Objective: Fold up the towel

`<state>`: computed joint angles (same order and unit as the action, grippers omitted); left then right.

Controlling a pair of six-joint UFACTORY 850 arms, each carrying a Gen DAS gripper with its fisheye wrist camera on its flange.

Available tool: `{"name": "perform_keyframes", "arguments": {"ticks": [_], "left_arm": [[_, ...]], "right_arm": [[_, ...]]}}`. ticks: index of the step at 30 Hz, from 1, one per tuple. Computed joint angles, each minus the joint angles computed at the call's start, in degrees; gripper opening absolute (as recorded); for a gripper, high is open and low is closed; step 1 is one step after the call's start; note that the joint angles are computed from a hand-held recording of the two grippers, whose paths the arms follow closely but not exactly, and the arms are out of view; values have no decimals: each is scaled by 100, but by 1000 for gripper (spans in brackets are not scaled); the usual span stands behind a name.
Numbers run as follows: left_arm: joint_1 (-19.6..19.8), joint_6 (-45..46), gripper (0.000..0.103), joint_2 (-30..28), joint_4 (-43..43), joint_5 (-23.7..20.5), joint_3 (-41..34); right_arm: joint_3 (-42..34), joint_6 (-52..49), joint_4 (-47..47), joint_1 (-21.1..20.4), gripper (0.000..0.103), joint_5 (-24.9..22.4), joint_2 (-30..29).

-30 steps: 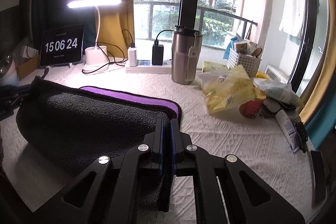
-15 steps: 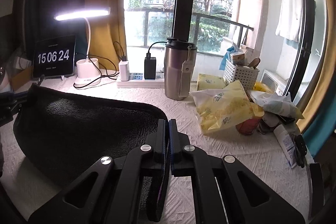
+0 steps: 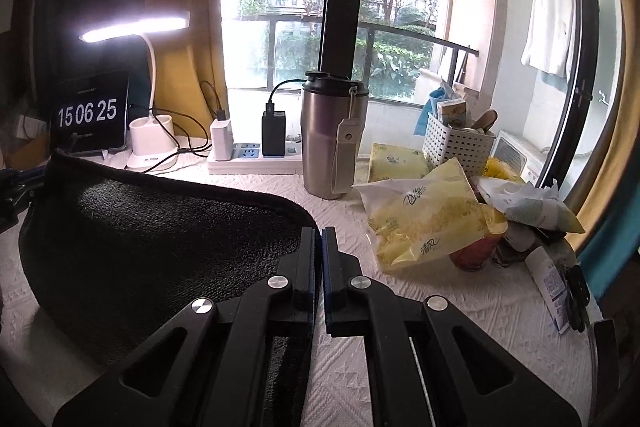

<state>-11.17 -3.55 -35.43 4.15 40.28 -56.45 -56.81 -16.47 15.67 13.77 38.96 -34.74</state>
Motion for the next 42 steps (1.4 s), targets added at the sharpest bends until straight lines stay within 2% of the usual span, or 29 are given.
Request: {"name": "perform_keyframes", "arguments": {"ticks": [10, 24, 29, 32, 34, 39, 42], "left_arm": [[16, 109, 20, -184, -149, -78, -275], [75, -68, 20, -574, -53, -454, -823], [67, 250, 20, -751, -392, -604, -1056], [172, -374, 20, -882, 171, -1004, -1284], [123, -181, 20, -992, 16, -1134, -1405], [90, -159, 22, -1450, 44, -2073, -2037], [110, -258, 25, -1591, 119, -2417, -2240]], "right_arm": [[-265, -138, 106, -3, 4, -72, -147], [-815, -333, 260, -65, 4, -376, -529], [-1000, -587, 544, -80, 2, -419, -676], [-1087, -329, 384, -187, 2, -570, -725], [-1190, -135, 269, -240, 2, -699, -799], [-1404, -130, 226, -209, 2, -905, -1014], [-1463, -231, 255, -169, 2, -978, -1083]]}}
